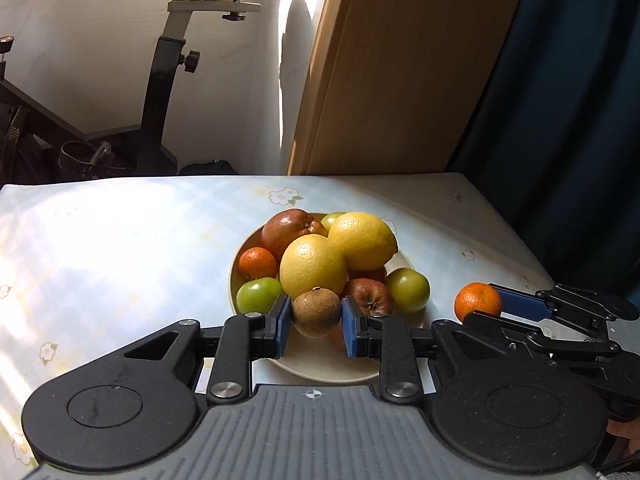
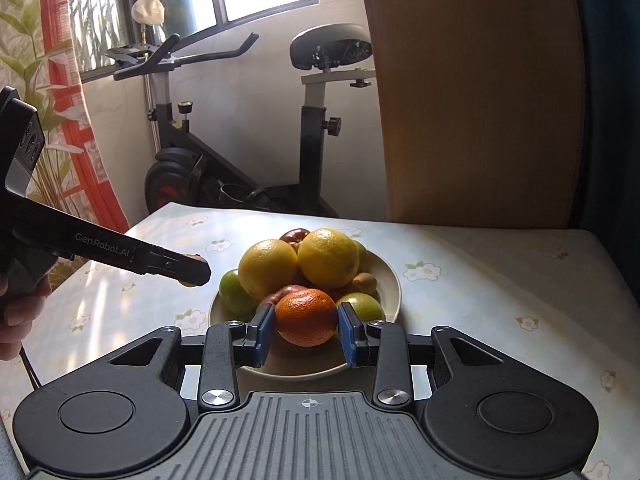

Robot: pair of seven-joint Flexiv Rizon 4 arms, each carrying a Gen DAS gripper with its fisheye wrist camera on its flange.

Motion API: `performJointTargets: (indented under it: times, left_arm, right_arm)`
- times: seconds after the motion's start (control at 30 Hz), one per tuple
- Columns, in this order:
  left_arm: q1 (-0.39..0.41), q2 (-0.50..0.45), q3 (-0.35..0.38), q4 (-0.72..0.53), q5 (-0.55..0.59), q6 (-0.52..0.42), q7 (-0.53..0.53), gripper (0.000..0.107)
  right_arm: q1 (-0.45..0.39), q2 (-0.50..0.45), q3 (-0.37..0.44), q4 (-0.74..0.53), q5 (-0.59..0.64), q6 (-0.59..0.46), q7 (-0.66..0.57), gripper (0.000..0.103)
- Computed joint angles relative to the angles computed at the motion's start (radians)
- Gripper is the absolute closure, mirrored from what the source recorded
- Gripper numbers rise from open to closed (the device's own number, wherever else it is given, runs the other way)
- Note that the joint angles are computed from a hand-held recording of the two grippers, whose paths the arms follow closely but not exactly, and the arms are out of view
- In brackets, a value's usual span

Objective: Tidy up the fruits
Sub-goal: 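Carry the mandarin toward the plate with the right gripper while the left gripper grasps the kumquat, then release the kumquat on the plate with the left gripper while the right gripper releases the mandarin there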

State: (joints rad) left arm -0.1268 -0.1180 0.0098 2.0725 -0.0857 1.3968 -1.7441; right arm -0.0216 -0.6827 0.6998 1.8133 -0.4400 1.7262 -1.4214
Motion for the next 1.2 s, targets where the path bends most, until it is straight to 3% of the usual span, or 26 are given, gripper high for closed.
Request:
performJointTargets:
  times: [0.2, 0.37, 0.67, 0.87, 1.07, 1.2]
  left_arm:
    - [0.021, -0.045, -0.03, 0.009, -0.091, -0.016, 0.081, 0.078]
    - [0.063, -0.072, -0.092, 0.043, -0.271, 0.012, 0.216, 0.078]
    - [0.084, -0.1, -0.14, 0.058, -0.447, 0.023, 0.352, 0.078]
    - [0.112, -0.064, -0.232, 0.127, -0.721, 0.122, 0.529, 0.076]
    - [0.054, -0.006, -0.197, 0.193, -0.867, 0.193, 0.618, 0.076]
    - [0.022, 0.014, -0.134, 0.233, -0.798, 0.234, 0.572, 0.076]
  right_arm:
    - [0.002, -0.049, 0.039, -0.086, 0.039, -0.186, -0.035, 0.072]
    - [0.003, -0.059, 0.071, -0.089, 0.084, -0.216, -0.117, 0.072]
    - [0.057, -0.05, 0.057, -0.119, 0.208, -0.253, -0.164, 0.072]
    - [0.086, -0.049, 0.063, -0.144, 0.304, -0.285, -0.183, 0.072]
    - [0.171, -0.021, 0.0, -0.161, 0.367, -0.295, -0.195, 0.072]
    - [0.241, 0.003, -0.055, -0.172, 0.377, -0.281, -0.236, 0.072]
